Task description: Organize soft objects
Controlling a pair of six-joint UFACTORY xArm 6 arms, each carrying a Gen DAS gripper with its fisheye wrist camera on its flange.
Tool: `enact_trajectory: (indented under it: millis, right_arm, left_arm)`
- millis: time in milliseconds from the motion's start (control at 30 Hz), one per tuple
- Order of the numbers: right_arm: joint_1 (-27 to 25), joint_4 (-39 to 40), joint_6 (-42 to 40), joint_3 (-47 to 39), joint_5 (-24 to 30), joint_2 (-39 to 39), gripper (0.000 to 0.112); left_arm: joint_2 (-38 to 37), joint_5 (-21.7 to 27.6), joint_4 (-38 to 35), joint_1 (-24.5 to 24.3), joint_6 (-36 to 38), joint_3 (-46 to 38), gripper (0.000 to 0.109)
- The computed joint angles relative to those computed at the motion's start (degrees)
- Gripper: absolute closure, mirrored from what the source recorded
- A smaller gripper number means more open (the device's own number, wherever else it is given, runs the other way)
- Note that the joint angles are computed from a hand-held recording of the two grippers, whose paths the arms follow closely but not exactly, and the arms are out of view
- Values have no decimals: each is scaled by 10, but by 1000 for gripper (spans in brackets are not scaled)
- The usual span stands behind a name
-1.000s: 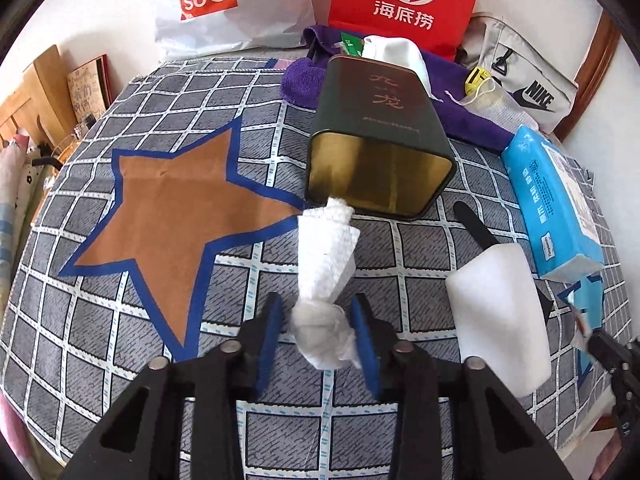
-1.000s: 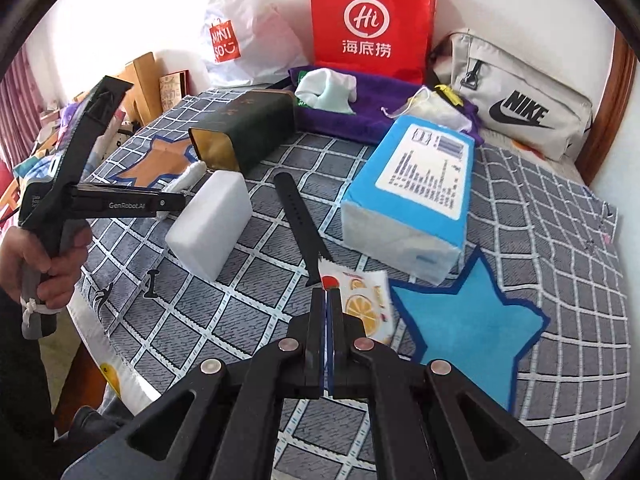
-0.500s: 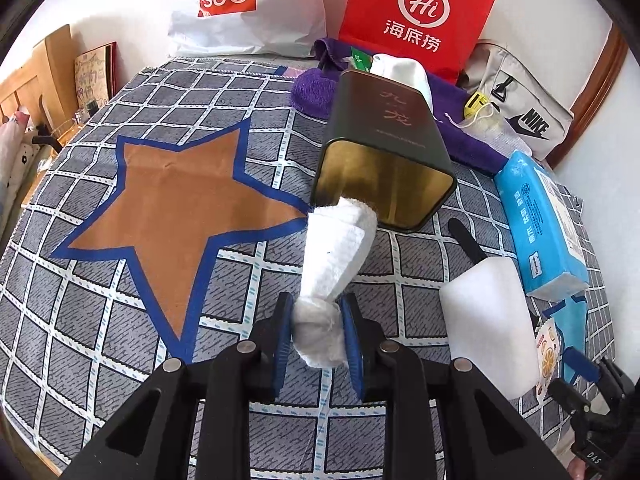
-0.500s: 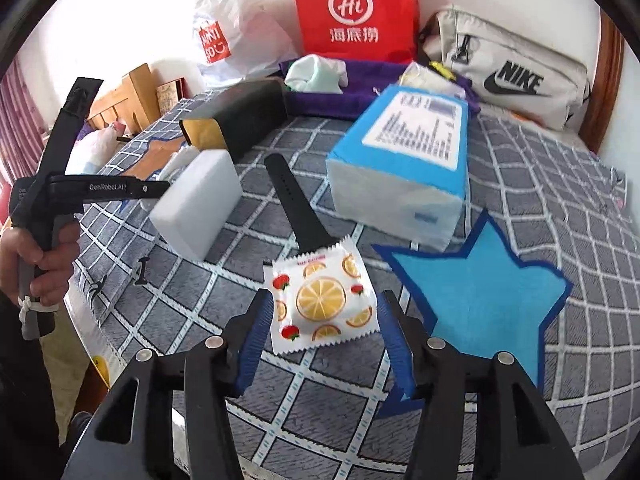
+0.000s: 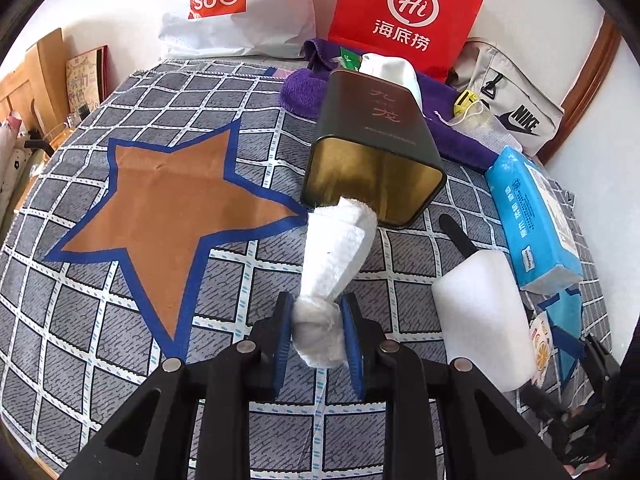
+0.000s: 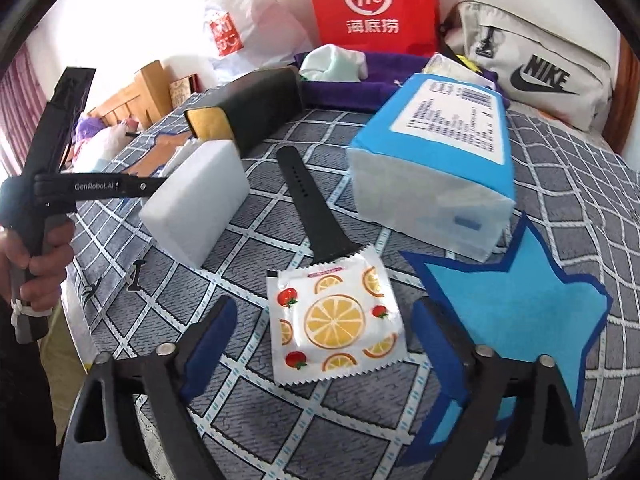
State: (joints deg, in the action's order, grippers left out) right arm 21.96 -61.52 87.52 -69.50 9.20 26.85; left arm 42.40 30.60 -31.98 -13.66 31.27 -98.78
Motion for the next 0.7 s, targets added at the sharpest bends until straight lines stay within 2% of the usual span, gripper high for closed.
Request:
enact_trajectory:
  millis: [167, 333, 467, 567, 633, 700]
  right_arm:
    - [13, 118, -128, -12, 18, 15, 9]
    - [28, 161, -186, -30, 60, 24, 9]
    - [25, 154, -171, -26, 56, 21, 9]
    - [32, 139, -159, -36, 78, 25, 10]
    - [34, 138, -149, -38, 87, 24, 12]
    - [35, 132, -131, -35, 97, 19, 22]
  left_arm:
    - [5, 21, -34, 6, 24, -11, 85]
    - [7, 25, -37, 7, 29, -14, 85]
    - [5, 19, -33, 6, 32, -9, 85]
    - [3, 27, -38, 8, 35, -9, 85]
    - [1, 34, -37, 10, 35, -8, 85]
    - [-3, 36, -33, 10, 31, -4, 85]
